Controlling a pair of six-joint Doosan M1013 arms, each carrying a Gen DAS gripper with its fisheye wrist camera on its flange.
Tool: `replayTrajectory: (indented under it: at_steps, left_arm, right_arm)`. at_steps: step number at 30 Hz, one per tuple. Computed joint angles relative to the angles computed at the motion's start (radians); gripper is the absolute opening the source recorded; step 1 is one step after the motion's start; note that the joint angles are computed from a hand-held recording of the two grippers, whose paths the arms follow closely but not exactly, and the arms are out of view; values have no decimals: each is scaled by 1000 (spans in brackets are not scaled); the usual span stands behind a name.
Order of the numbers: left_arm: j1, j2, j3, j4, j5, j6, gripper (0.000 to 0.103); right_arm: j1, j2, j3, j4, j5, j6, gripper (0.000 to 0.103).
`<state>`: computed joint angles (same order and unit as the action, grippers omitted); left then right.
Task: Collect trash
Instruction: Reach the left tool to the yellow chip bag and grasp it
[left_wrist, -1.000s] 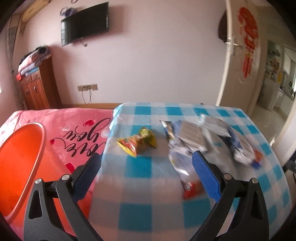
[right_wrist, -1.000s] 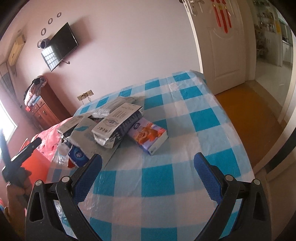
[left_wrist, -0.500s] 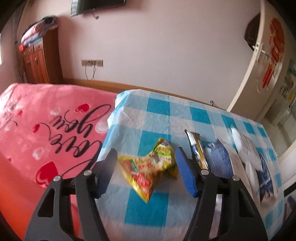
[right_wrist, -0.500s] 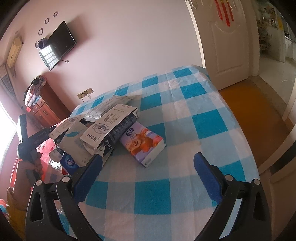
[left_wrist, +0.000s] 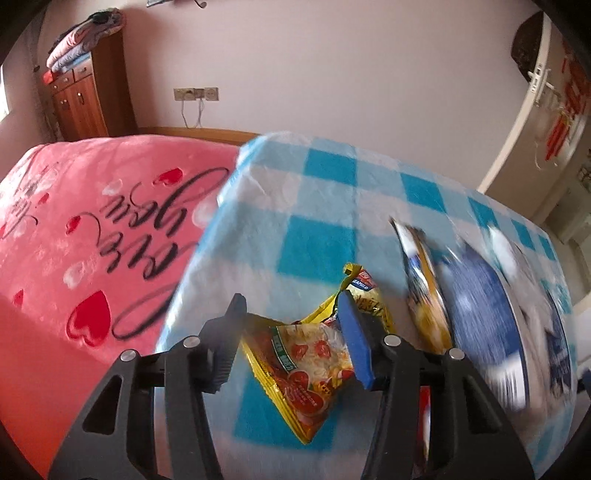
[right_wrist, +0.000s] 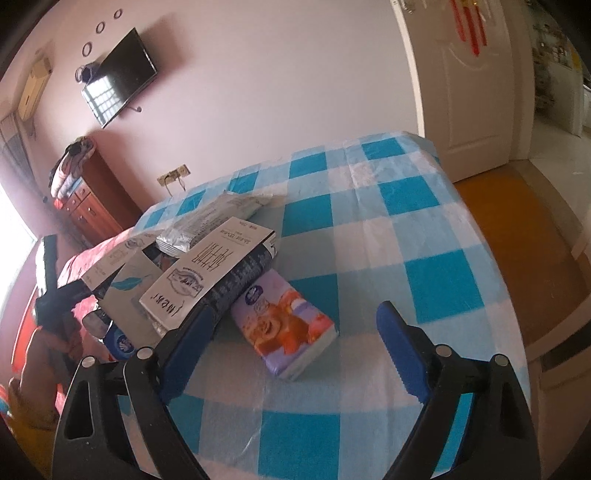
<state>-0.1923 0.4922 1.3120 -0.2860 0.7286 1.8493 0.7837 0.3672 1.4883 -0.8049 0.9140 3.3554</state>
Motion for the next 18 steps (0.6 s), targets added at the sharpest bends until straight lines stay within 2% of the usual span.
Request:
replayTrajectory:
  at_steps: [7, 9, 12, 13, 16, 18]
  left_arm:
    - [11, -89, 136, -120, 4, 156, 52]
    - [19, -102, 152, -154, 24, 188, 52]
    - [27, -129, 189, -181, 11, 244, 52]
    - [34, -142, 205, -207, 6, 279, 54]
    - [45, -162, 228, -258, -9, 365, 72]
    - [46, -167, 235, -256, -15, 410, 76]
  right_arm:
    - [-29, 24, -13, 75, -43, -138, 89]
    - [-31, 31, -19, 92, -41, -172, 89]
    - [-34, 33, -16, 117, -62, -202, 89]
    - [-34, 34, -16, 127, -68, -216, 89]
    - [-33, 36, -14, 139, -76, -237, 89]
    - [-33, 39, -18, 147, -71, -250, 89]
